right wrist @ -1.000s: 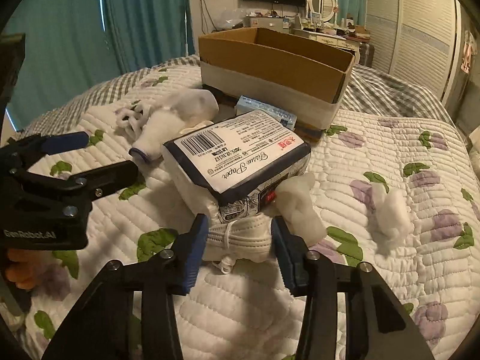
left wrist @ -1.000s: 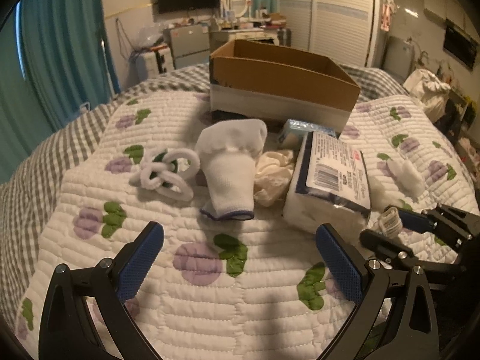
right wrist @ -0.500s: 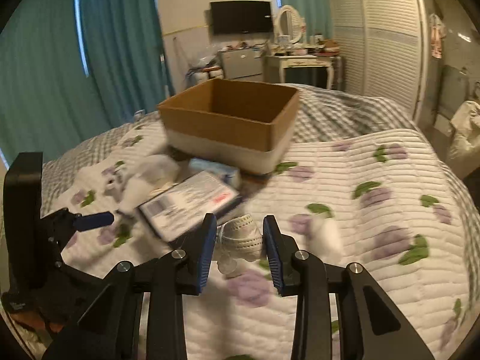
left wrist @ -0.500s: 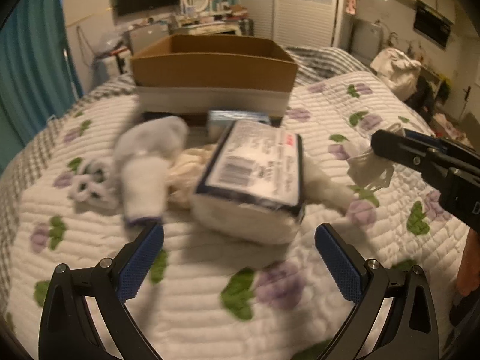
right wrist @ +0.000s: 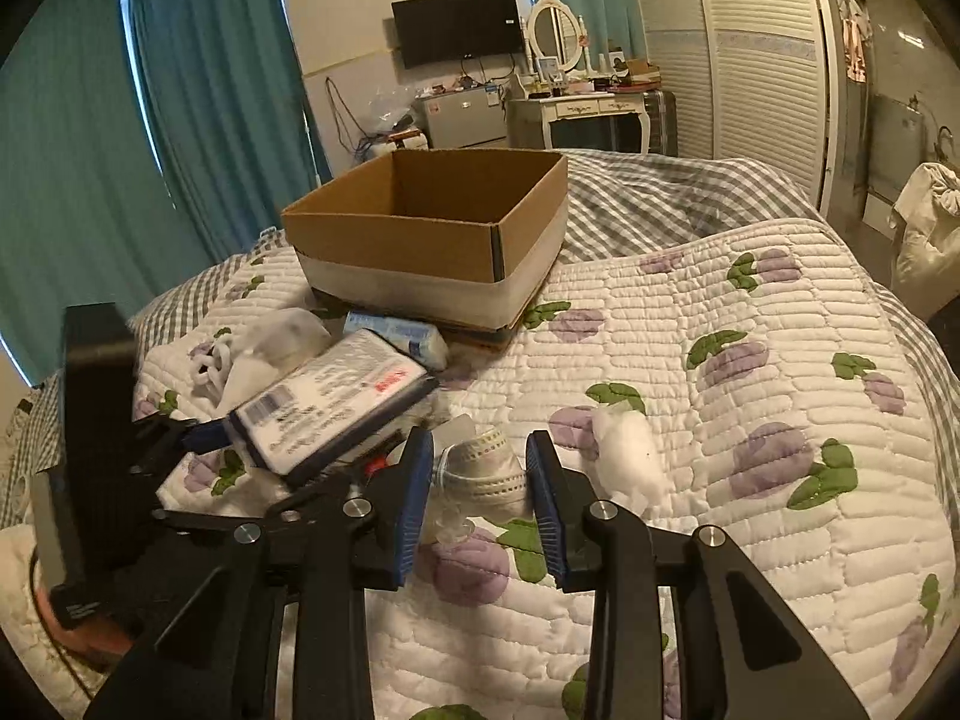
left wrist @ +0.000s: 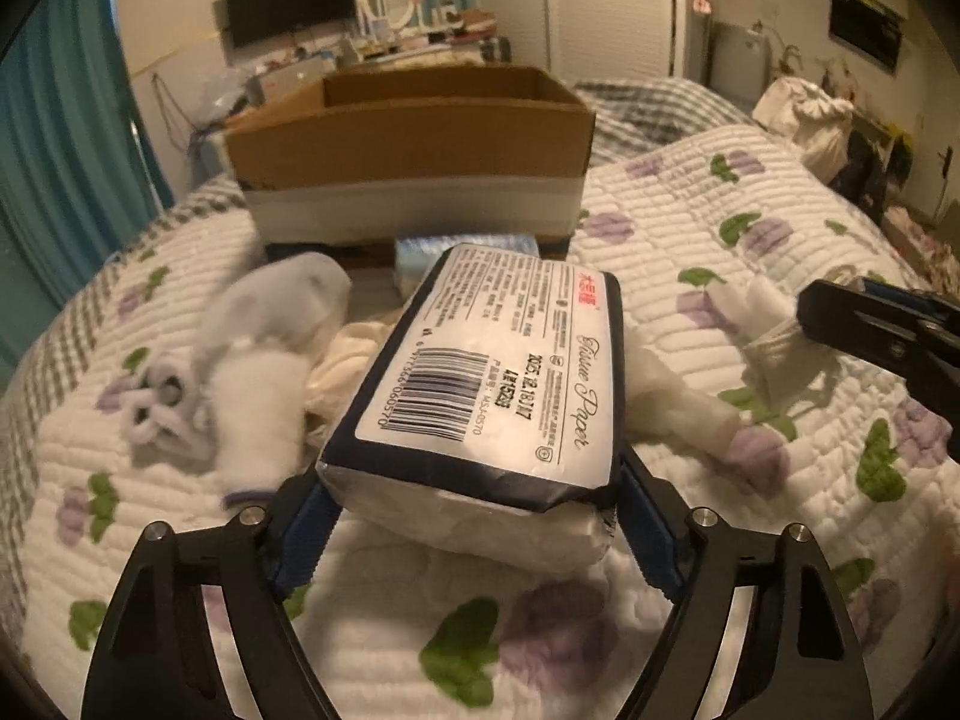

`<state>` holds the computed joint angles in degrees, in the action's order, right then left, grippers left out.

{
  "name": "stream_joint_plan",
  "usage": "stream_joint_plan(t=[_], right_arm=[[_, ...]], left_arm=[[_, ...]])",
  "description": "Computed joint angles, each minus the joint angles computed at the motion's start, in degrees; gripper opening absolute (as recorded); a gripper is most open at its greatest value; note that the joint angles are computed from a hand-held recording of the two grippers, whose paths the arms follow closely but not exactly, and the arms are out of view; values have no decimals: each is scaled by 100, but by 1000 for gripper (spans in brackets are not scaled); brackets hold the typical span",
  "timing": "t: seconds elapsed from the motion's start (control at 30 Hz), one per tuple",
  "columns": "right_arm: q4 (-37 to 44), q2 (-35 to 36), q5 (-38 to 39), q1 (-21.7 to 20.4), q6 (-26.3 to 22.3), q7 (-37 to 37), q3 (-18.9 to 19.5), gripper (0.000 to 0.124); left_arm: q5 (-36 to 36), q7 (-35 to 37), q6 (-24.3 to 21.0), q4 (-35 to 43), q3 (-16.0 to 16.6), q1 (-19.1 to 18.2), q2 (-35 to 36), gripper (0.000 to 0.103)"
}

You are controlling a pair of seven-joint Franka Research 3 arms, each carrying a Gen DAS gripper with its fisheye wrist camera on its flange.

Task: Organize soft objects
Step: 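Carry the tissue pack into the cardboard box with the left gripper and release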

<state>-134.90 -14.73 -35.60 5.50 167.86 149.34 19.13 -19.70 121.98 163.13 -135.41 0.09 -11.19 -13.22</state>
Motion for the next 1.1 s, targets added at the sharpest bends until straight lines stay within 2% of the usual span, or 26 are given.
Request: stream_joint_plan(t=[0.07, 0.2, 0.3, 0.47, 0.6, 0.7, 0.83, 0.97, 1.1], right_arm=[[-63, -84, 74, 24, 52, -8, -31, 32], [-90, -270, 167, -56, 95, -66, 65, 32], [37, -366, 261, -116, 137, -247, 115, 32], [577, -233, 424, -181, 253, -861, 98, 32], [1440, 298, 486, -139, 329, -1468, -48, 32], [2187, 874, 613, 103, 332, -1892, -343, 32], [3487, 1967, 1155, 376, 33, -2628, -655, 32], [4470, 2909, 1819, 467, -335, -3323, -792, 32], [5227, 3699, 2312, 535, -665, -3796, -940, 32]], left_arm=[[7, -37, 44, -121, 17, 24, -232, 82], [-630, 340, -199, -165, 524, -378, -774, 82], [-804, 502, -301, -86, 696, -475, -1050, 82], [-896, 488, -369, 497, 791, -476, -905, 82], [-1019, 421, -339, 1281, 696, -347, -344, 82], [-832, 102, -192, 2106, 362, -46, 371, 82], [-621, -264, -235, 3059, 28, 246, 1269, 82], [168, -849, -252, 3864, -208, 401, 2221, 82], [618, -1162, -465, 4516, -362, 566, 2984, 82]])
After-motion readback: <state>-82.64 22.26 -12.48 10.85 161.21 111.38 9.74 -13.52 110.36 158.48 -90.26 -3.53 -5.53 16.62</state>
